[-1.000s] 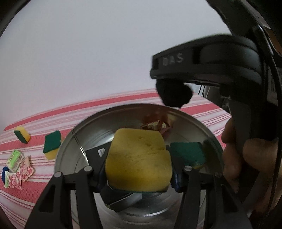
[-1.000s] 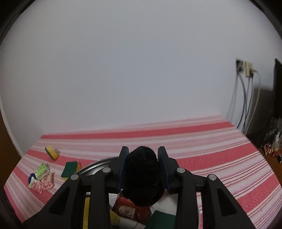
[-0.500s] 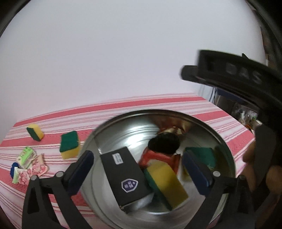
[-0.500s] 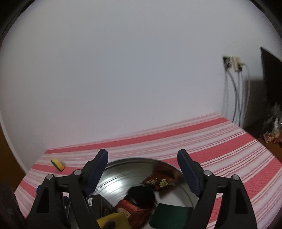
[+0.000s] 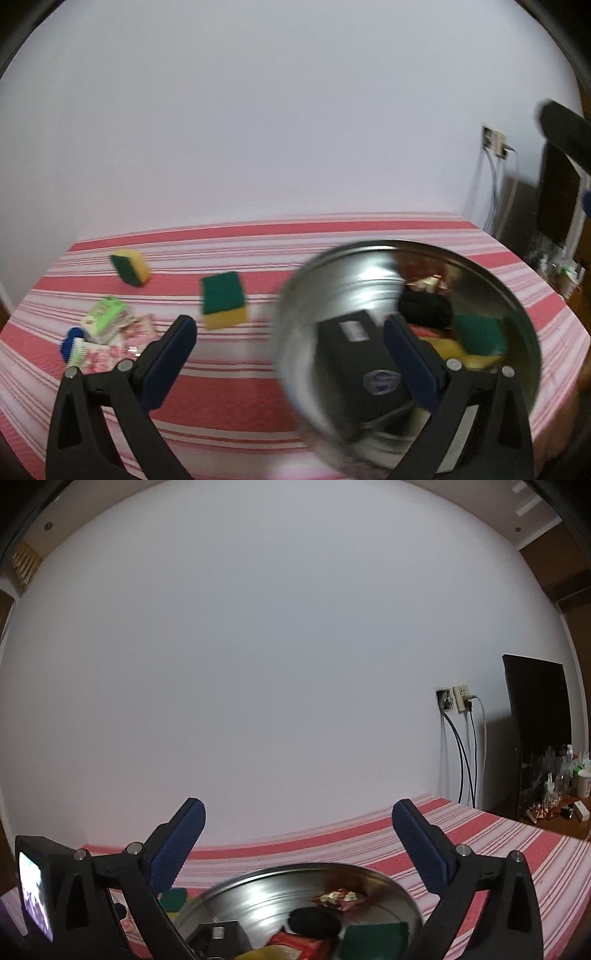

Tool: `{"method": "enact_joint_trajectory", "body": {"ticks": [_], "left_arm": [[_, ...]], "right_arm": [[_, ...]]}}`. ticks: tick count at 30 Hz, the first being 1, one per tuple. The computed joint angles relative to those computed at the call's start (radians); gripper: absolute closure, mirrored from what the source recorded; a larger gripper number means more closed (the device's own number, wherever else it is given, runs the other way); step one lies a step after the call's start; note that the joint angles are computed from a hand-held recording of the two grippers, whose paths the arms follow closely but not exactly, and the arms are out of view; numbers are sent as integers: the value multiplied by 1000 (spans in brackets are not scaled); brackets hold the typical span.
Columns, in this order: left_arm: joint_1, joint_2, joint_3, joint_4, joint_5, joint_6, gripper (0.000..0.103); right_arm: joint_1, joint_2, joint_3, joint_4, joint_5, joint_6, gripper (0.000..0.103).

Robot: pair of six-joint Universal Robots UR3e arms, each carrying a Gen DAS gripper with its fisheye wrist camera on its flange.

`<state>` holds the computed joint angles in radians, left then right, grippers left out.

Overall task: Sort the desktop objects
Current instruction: 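Open both grippers to drop the sponge and black ball into the tin, then move both open grippers back toward the green-yellow sponges on the cloth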

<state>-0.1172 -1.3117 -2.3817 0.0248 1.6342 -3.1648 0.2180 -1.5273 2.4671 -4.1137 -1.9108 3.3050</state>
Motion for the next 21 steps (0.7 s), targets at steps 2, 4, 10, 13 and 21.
{"method": "enact_joint_trajectory", "body": {"ticks": [2,4,10,13,21], "left_arm": [[43,11,-22,26,14,6,1],[108,47,-44,16,-16,21,1],[263,119,-116,39,-73,65,1],[354,161,-145,27,-128,89,1],[501,204,-195,41,-210,136,1]], "right_arm": [[56,58,-23,-54,-45,10,0],[112,107,-58,-69,-87,13,0],[272,253,-192,-92,-231,0,0],[310,314,-236,-117,-254,20,0],[372,397,-317,-80,-279,66,0]]}}
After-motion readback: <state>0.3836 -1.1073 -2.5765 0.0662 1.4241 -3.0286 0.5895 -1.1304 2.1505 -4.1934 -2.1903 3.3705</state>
